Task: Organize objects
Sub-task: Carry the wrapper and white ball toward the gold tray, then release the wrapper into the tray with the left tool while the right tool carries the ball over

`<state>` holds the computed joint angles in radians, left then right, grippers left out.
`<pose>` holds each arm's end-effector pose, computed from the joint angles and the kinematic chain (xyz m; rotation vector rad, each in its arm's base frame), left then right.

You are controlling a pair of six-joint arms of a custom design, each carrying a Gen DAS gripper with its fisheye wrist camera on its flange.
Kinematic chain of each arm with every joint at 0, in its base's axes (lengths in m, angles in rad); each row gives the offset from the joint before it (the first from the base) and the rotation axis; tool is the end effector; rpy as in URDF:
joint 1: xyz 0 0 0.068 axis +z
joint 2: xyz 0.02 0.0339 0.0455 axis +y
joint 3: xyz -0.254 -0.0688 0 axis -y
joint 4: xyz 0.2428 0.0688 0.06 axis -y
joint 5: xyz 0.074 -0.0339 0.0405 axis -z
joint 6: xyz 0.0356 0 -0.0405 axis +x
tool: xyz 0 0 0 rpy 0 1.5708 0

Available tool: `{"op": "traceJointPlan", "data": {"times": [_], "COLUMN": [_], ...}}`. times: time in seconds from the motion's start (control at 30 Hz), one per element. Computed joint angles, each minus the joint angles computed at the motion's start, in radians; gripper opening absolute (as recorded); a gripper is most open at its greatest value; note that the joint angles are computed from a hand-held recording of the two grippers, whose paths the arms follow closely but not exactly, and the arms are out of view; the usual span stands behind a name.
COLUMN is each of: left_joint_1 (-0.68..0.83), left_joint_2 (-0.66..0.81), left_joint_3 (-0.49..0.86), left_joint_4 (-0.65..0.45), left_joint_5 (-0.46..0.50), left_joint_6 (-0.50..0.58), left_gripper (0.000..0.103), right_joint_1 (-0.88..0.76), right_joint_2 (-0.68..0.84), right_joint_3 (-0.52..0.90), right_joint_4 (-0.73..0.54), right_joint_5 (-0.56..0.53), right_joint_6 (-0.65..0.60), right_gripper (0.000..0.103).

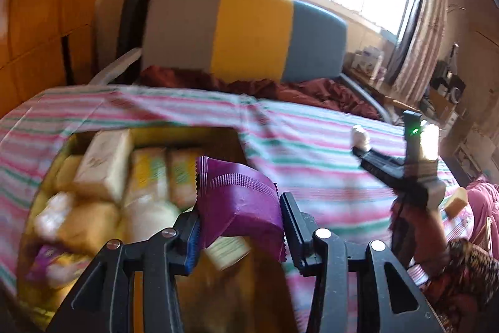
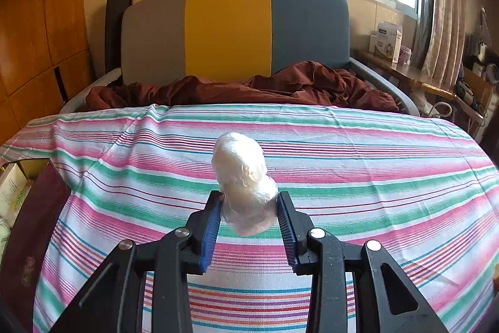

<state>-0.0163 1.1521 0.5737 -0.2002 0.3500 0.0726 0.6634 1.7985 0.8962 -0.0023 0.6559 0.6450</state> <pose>0.2291 -0.0159 0.1876 0.2739 2.3053 -0.3819 0.2797 0.1911 0.1272 0.2421 2.2337 -0.1326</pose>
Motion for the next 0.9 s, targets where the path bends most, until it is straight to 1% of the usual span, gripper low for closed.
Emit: {"op": "traceJointPlan", "data": {"times": [0.13, 0.27, 0.33, 0.37, 0.43, 0.5, 0.53, 0.57, 0.63, 0.67, 0.77, 0.9], "left_joint_1": [0.138, 0.214, 0.253, 0.27, 0.276, 0.27, 0.278, 0.291, 0.308, 0.323, 0.351, 0.351], "left_joint_2": [0.01, 0.084, 0.096, 0.094, 0.112, 0.118, 0.116, 0.115, 0.093, 0.084, 0.052, 0.109], "left_joint_3": [-0.004, 0.007, 0.003, -0.003, 0.002, -0.01, -0.014, -0.012, -0.024, -0.024, -0.032, -0.009], "left_joint_4": [-0.079, -0.135, -0.151, -0.153, -0.171, -0.164, -0.167, -0.172, -0.171, -0.179, -0.163, -0.157], "left_joint_5": [0.064, 0.083, 0.112, 0.118, 0.101, 0.063, 0.062, 0.069, 0.092, 0.111, 0.131, 0.11], "left_joint_6": [0.079, 0.162, 0.189, 0.199, 0.225, 0.232, 0.239, 0.25, 0.254, 0.261, 0.266, 0.257], "left_gripper": [0.045, 0.045, 0.046, 0.048, 0.05, 0.053, 0.054, 0.054, 0.061, 0.063, 0.063, 0.062], "right_joint_1": [0.011, 0.009, 0.007, 0.006, 0.005, 0.008, 0.011, 0.014, 0.02, 0.022, 0.024, 0.028], "right_joint_2": [0.01, 0.012, 0.01, 0.009, 0.008, 0.007, 0.007, 0.008, 0.009, 0.009, 0.009, 0.01], "right_joint_3": [0.011, 0.01, 0.006, 0.004, 0.002, 0.002, 0.004, 0.006, 0.007, 0.006, 0.006, 0.014], "right_joint_4": [-0.007, -0.009, -0.008, -0.009, -0.011, -0.012, -0.015, -0.016, -0.014, -0.013, -0.013, -0.021], "right_joint_5": [0.013, 0.013, 0.013, 0.012, 0.015, 0.019, 0.022, 0.025, 0.032, 0.034, 0.038, 0.042], "right_joint_6": [-0.01, -0.006, 0.003, 0.007, 0.012, 0.011, 0.01, 0.006, -0.001, -0.003, -0.005, -0.012], "right_gripper": [0.036, 0.036, 0.036, 0.036, 0.036, 0.036, 0.036, 0.036, 0.036, 0.036, 0.037, 0.036]}}
